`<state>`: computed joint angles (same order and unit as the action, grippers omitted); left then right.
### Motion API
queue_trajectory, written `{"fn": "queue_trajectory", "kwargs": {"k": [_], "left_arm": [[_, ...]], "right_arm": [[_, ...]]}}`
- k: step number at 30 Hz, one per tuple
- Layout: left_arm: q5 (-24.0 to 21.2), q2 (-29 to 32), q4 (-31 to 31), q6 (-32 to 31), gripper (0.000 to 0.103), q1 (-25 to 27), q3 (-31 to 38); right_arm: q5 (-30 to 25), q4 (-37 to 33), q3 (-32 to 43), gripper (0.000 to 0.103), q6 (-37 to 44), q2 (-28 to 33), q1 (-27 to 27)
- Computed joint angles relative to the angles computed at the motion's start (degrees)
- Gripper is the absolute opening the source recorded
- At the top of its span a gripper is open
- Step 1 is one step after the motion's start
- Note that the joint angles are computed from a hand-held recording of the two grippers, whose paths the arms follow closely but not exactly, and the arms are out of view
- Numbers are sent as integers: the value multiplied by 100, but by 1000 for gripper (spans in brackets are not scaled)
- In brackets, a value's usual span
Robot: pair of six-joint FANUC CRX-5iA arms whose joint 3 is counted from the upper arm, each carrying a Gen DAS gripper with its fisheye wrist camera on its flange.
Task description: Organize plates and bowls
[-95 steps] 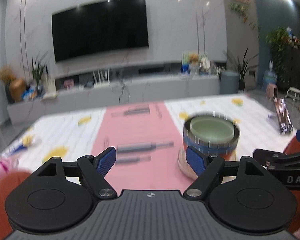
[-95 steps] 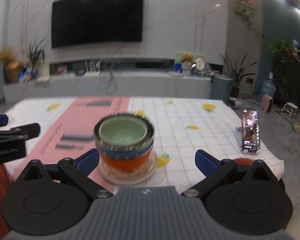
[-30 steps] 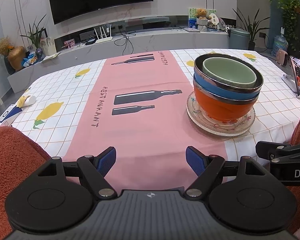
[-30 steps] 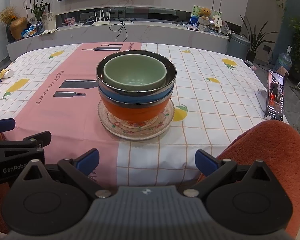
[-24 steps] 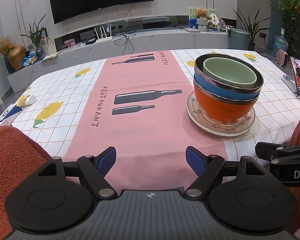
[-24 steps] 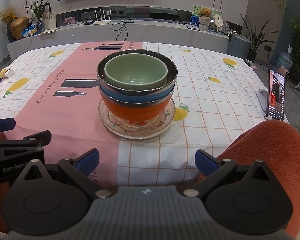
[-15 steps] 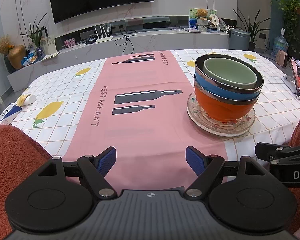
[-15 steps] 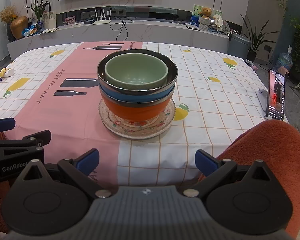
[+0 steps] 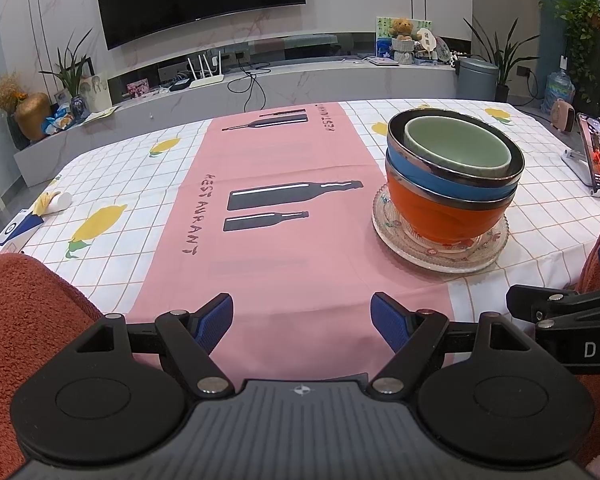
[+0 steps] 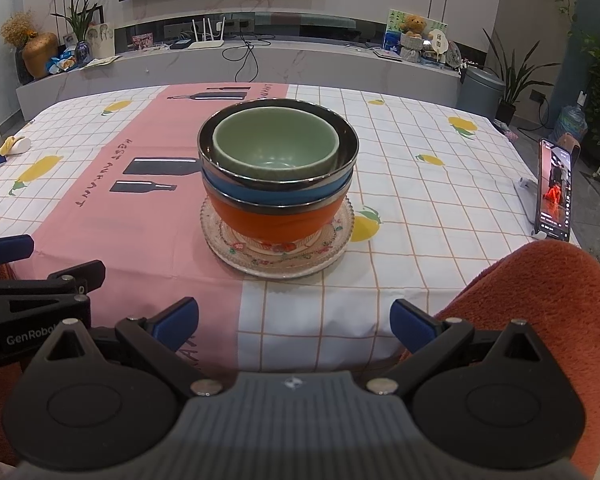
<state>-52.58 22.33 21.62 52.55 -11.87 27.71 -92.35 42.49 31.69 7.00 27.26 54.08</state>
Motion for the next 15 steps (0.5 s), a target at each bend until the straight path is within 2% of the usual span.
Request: {"fn": "queue_trajectory", "kwargs": {"k": [15], "left_arm": [[72, -17, 35, -18, 92, -21, -53]], "right_arm": [[1, 2, 4, 100, 0, 2, 0]]}}
